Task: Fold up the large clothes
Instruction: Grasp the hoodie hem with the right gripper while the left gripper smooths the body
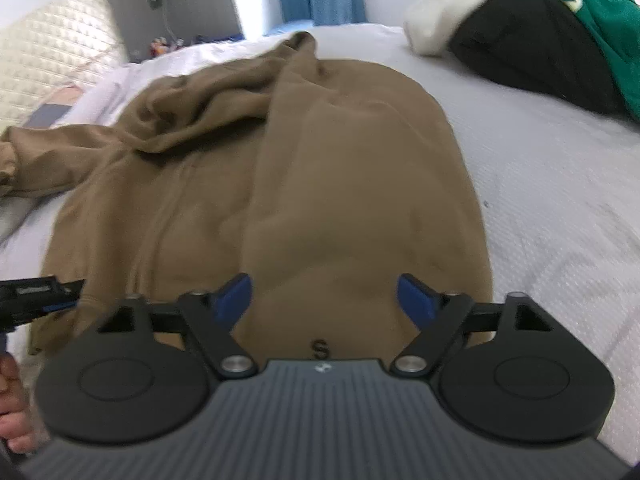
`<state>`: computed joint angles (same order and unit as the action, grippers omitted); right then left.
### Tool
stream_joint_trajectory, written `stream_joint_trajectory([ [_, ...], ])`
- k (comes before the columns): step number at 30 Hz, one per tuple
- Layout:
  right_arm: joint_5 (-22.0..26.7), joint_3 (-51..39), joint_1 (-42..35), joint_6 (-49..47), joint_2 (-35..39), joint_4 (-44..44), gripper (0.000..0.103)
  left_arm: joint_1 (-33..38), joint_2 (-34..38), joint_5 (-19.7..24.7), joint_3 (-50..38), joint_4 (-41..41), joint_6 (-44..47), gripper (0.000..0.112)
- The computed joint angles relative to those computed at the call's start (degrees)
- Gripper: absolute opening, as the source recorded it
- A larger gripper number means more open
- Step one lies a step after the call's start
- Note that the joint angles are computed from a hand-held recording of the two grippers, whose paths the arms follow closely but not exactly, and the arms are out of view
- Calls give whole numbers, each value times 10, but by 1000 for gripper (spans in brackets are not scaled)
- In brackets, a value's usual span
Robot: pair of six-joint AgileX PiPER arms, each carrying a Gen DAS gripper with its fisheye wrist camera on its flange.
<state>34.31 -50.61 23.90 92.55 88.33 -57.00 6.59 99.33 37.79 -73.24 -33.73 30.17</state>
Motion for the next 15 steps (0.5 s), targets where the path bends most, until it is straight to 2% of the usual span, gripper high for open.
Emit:
stream_joint_trajectory([
  [3, 12, -18, -1, -50, 25, 38, 86, -1, 6, 0, -8, -1, -3, 30],
  [7, 0, -20, 0, -68, 48, 61, 90, 3, 1, 3, -4, -11, -2, 30],
  [9, -53, -9, -32, -114, 47, 121, 103, 0, -6, -3, 4, -8, -2, 30],
  [10, -65, -9, -41, -138, 53, 148, 103, -1, -8, -4, 5, -5, -4, 30],
  [15, -8, -34, -2, -151, 85, 113, 103, 2, -14, -3, 11, -12, -3, 30],
])
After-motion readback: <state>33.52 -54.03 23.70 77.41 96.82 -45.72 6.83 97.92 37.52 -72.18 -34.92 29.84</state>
